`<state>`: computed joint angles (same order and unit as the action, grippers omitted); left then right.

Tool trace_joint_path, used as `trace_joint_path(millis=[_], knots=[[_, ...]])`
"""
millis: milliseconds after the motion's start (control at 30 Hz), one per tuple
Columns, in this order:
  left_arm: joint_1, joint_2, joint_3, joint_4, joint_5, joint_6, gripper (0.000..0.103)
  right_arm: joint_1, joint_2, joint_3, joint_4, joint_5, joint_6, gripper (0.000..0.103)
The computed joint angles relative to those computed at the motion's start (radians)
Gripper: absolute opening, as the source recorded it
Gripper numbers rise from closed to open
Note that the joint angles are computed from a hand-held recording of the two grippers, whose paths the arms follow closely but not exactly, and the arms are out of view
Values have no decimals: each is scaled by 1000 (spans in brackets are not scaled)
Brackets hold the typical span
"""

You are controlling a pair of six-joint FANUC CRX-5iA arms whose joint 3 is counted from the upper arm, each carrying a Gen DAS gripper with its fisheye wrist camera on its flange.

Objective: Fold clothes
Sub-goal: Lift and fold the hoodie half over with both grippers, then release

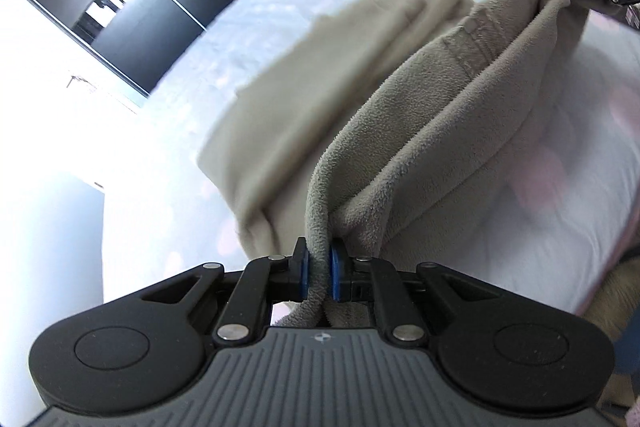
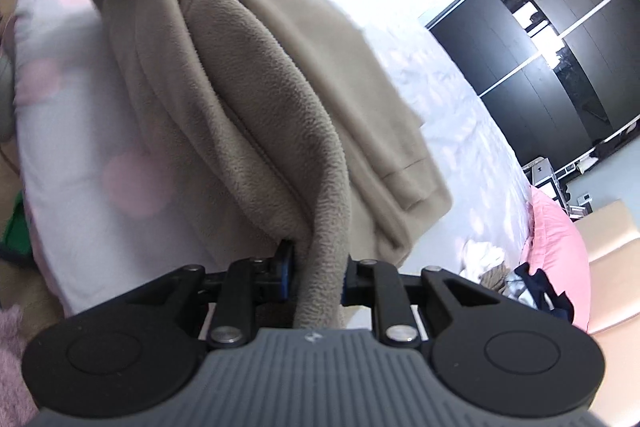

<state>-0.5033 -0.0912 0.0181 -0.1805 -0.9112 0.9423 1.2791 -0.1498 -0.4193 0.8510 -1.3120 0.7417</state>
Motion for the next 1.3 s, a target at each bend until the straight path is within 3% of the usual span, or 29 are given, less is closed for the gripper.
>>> trace_joint_path(millis=[367, 633, 967, 1300], knots=[[51, 189, 279, 69, -5, -21, 9, -178, 19, 142, 38, 43, 182, 22], [43, 368, 511, 8, -40, 37, 9, -309, 106, 224, 70, 113, 270, 22], [45, 634, 874, -31, -174, 45, 9, -508, 274, 383, 55, 233, 342, 22], [86, 989, 1294, 52, -349, 8, 9, -673, 521, 613, -125, 309, 455, 22]])
